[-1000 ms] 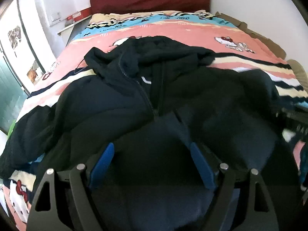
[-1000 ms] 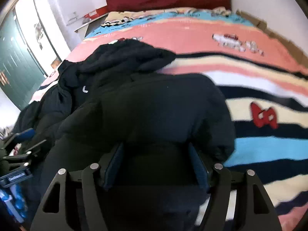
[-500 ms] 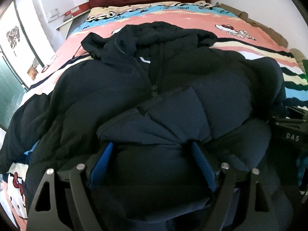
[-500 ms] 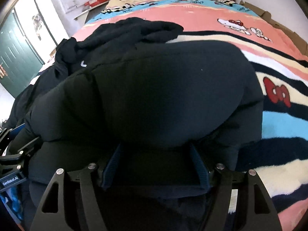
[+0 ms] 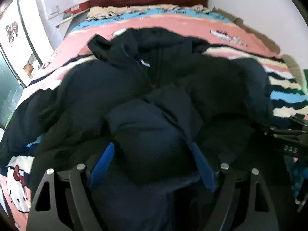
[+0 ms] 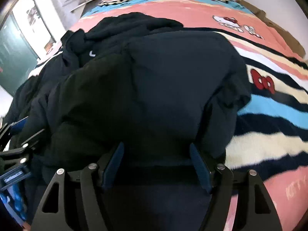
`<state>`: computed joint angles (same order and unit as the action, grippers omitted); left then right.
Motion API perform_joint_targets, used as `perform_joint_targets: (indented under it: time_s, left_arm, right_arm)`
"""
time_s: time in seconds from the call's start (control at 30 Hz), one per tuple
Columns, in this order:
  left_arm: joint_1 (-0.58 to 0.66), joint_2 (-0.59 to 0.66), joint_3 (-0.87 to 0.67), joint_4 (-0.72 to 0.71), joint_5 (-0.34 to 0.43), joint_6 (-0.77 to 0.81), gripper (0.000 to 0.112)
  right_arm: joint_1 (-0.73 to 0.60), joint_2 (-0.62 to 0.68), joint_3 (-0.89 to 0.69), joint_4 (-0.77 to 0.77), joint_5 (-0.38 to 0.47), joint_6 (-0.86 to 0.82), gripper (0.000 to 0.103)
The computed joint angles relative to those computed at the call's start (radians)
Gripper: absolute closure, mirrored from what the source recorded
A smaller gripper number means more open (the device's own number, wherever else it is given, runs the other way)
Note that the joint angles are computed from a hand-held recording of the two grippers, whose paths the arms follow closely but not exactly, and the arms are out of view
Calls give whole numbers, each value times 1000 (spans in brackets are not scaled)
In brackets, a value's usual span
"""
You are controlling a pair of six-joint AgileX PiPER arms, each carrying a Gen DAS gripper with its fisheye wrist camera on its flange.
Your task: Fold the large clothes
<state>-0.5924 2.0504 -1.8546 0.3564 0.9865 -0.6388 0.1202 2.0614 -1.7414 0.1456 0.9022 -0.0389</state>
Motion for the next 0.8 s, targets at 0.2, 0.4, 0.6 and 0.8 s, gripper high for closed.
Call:
perform_joint_targets:
  time_s: [0.2,0.4,0.6,0.8]
  left_arm:
    - [44,-256,244,-51,-122,40,30]
    - [255,-515,495,-327,-216,279,30]
    - [741,-641,678,-750,-213,716,30]
    - [1247,-517,647,-1051,-111,1032,30]
  right_arm:
    - [8,-192,178,-41,-89,102,33]
    - [-1,-372,324,0,-167,174,33]
    - [18,-481,392,-39,-168,253,33]
    - [58,-559,449,-111,-153,343,33]
